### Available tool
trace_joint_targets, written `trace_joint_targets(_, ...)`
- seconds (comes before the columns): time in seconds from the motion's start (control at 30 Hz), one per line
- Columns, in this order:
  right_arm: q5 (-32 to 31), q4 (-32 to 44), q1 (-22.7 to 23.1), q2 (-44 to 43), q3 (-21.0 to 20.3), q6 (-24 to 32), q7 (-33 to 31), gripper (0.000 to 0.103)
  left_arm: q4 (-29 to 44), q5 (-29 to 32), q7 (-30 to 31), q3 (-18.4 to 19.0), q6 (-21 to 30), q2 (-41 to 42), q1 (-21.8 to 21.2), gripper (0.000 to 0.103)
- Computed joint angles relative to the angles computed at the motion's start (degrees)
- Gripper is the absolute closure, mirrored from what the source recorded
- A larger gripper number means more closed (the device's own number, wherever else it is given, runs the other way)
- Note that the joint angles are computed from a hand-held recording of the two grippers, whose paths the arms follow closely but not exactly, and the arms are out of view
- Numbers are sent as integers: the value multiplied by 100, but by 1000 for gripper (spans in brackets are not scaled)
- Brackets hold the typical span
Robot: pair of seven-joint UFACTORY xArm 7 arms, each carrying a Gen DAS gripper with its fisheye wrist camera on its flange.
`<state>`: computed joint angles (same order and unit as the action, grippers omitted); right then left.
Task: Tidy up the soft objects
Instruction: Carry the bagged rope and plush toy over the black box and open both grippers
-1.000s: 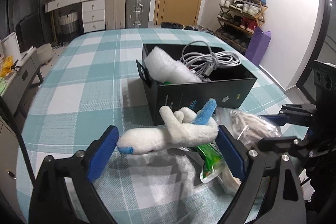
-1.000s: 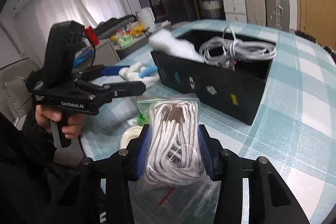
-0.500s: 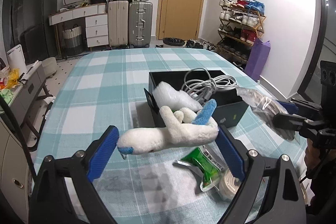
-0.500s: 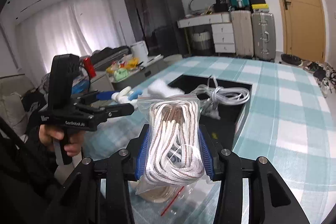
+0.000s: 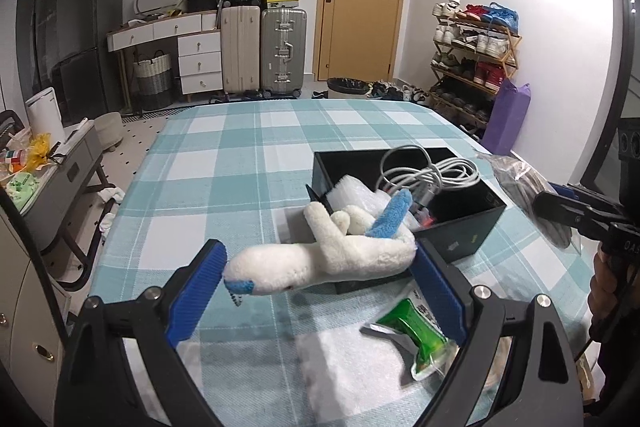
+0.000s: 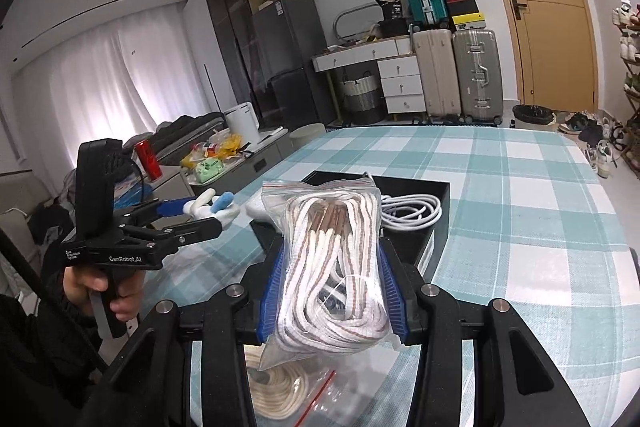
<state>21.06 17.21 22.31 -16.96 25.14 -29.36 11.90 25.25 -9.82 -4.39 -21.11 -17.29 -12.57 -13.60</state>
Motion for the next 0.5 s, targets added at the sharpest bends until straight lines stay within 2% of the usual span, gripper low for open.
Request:
trace_joint_targets(0.07,73,67,-82,53,70,15,-81,59,64,19,22,16,9,54,22,11)
trace_joint_targets(0.13,104,117,-116,98,76,40,-146,59,152,-122,152,-188,10,121,201,11)
trace_joint_targets(0.23,112,242,-127,243,42,43,-245,59,291,-235,304,-256,1,264,249,11)
trace_joint_targets(0.37,137,385,-69,412,-62,29,-397,59,495,-301,452,-111,-7,498,86,11)
trace_joint_targets(0.5,221,507,-26,525,-148,76,-565,59,689,-609,777,-119,14,684,-20,11)
